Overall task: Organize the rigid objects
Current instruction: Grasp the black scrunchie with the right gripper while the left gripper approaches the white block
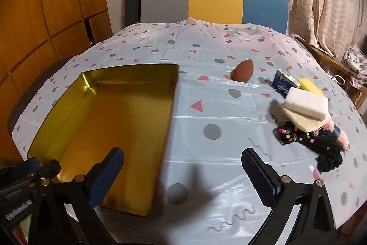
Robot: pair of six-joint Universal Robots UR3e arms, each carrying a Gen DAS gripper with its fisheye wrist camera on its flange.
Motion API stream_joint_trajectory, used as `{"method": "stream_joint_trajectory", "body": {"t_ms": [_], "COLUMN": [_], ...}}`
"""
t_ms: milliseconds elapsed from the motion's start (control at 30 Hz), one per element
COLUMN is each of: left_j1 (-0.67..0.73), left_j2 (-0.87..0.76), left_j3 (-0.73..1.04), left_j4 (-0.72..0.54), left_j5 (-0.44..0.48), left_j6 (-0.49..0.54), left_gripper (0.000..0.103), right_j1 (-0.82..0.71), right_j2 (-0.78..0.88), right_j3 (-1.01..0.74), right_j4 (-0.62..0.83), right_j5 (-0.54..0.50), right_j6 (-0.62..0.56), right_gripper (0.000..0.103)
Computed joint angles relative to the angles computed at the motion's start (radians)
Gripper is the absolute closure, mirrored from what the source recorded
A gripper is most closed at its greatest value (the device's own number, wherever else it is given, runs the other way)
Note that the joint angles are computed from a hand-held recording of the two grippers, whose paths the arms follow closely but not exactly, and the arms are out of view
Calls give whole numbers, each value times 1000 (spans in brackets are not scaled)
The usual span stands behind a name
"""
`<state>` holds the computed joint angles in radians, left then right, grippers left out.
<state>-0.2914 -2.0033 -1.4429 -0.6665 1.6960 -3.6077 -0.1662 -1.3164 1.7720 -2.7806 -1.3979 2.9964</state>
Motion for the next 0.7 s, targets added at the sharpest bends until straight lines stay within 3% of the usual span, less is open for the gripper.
{"method": "stream_joint_trajectory", "body": {"t_ms": [133, 300, 467, 533, 700], "left_j1": [9, -37, -60, -72, -116], "left_j2": [-15, -32, -54, -99, -217], "left_j3": [5, 51, 96, 177, 387], "left_j4": [13, 22, 89, 49, -68], "left_j5": [-102, -115, -206, -254, -256], "left_j6": [16, 52, 121, 150, 189], "left_gripper": [43, 43, 42, 42, 41], "right_j1": [-86, -262, -445, -514, -649], "right_j2": [-21, -52, -74, -71, -19], "right_j3": [55, 149, 247, 256, 235], "right_j4": [-19, -13, -116, -146, -224], "right_j5": [37, 120, 158, 160, 198], "right_j6": [-50, -92, -101, -99, -97], "right_gripper": [0, 0, 0, 0, 0]}}
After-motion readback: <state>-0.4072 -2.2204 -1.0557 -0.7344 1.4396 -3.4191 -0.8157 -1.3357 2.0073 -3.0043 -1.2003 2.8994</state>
